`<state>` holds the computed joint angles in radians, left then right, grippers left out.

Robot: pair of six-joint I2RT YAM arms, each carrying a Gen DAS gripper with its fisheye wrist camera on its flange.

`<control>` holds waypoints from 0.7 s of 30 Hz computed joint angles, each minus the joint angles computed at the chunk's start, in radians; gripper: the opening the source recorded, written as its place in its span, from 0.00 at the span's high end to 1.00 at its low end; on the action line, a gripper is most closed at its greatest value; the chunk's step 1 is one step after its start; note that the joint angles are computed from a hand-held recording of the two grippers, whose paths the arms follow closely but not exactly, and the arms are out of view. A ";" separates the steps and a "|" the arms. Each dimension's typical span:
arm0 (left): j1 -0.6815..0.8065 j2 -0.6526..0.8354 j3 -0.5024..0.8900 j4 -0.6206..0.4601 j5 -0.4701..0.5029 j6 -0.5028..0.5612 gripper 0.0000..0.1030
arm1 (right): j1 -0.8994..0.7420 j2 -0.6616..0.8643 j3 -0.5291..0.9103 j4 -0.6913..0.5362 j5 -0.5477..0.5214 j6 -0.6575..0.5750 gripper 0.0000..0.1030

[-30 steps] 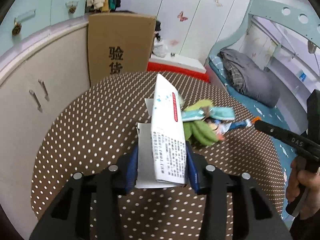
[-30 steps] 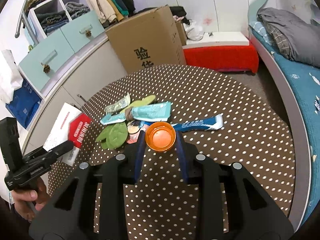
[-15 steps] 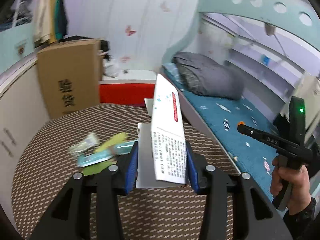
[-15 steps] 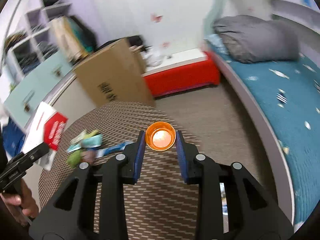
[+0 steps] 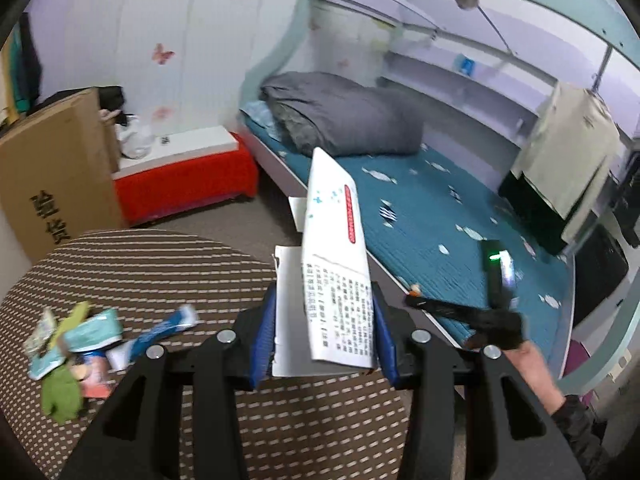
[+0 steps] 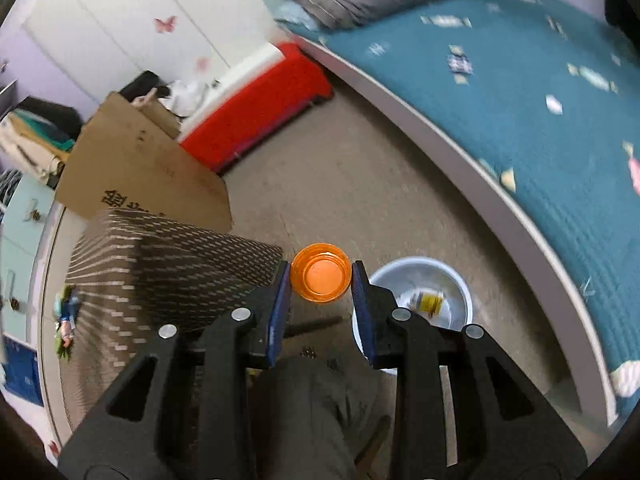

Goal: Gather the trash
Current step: 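Carry the cap and white box to the blue bin and open both grippers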

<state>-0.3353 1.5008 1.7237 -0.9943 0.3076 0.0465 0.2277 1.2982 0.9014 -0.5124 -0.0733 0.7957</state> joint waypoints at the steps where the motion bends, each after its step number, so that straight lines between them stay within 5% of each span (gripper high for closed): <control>1: -0.026 0.017 0.008 -0.002 -0.009 -0.004 0.59 | -0.021 0.011 -0.023 0.023 -0.021 0.002 0.70; 4: -0.098 0.071 0.031 -0.005 -0.030 -0.021 0.59 | -0.085 0.018 -0.083 0.084 -0.078 0.026 0.47; 8: -0.171 0.154 0.056 -0.004 -0.048 -0.036 0.59 | -0.158 -0.074 -0.155 0.102 -0.107 0.055 0.34; 21: -0.332 0.549 0.361 -0.147 -0.060 -0.033 0.58 | -0.291 -0.415 -0.101 -0.150 -0.088 -0.018 0.22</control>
<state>-0.6673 2.0495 2.0852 -1.1413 0.2477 0.0131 -0.0633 0.8828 0.8008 -0.6623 -0.1617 0.7778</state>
